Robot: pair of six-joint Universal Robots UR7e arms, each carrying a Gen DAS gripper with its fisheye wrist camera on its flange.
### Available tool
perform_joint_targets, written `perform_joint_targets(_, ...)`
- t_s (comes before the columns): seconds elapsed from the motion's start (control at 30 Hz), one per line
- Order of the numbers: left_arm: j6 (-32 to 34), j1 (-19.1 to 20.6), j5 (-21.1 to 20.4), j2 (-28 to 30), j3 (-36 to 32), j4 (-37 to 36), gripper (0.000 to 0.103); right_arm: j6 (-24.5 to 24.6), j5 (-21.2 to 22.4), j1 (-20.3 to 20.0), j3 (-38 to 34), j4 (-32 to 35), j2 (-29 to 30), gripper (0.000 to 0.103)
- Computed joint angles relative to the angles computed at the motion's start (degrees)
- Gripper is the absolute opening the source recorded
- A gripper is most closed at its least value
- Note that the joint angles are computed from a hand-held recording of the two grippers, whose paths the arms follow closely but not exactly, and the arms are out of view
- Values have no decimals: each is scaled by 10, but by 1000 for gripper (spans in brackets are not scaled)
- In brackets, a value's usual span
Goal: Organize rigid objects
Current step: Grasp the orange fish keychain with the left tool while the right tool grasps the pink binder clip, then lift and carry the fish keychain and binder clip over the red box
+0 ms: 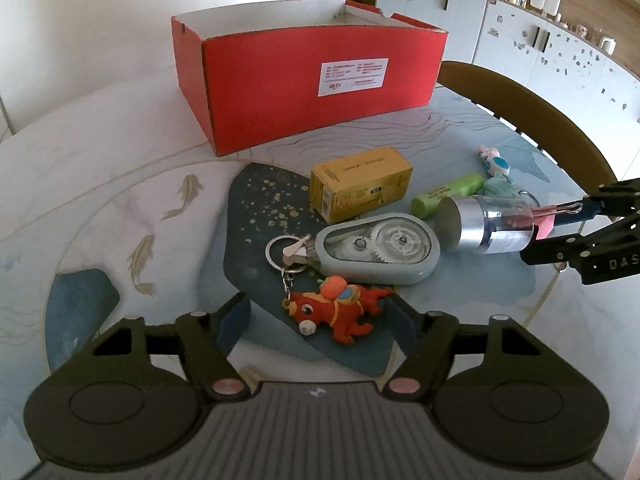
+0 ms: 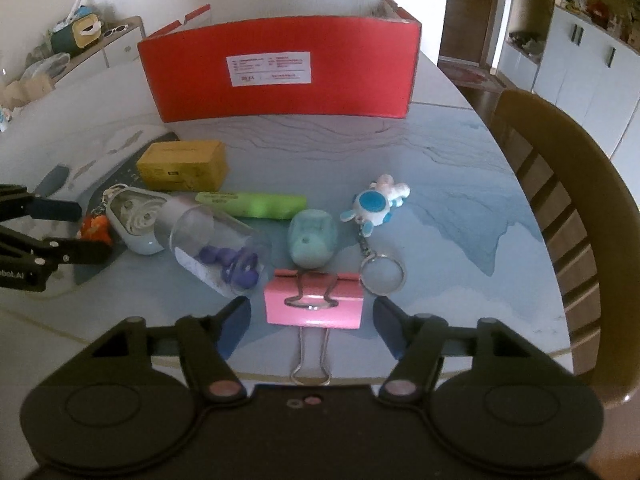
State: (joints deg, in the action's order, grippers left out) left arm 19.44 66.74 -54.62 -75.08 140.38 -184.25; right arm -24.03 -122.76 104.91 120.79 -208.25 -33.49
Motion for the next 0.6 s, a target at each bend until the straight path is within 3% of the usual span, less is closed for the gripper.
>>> perform_joint_targets(0.17, 10, -6, -2, -2, 3, 6, 54, -6, 0, -1, -6, -5, 3, 51)
perform_joint_targets(0.4, 3, -8, 1, -8, 1, 21, 53, -4, -13, 6, -6, -14, 8, 49)
perform_joint_targets(0.6, -20, -8, -14, -32, -5, 39, 52, 46, -8, 12, 9, -17, -8, 49)
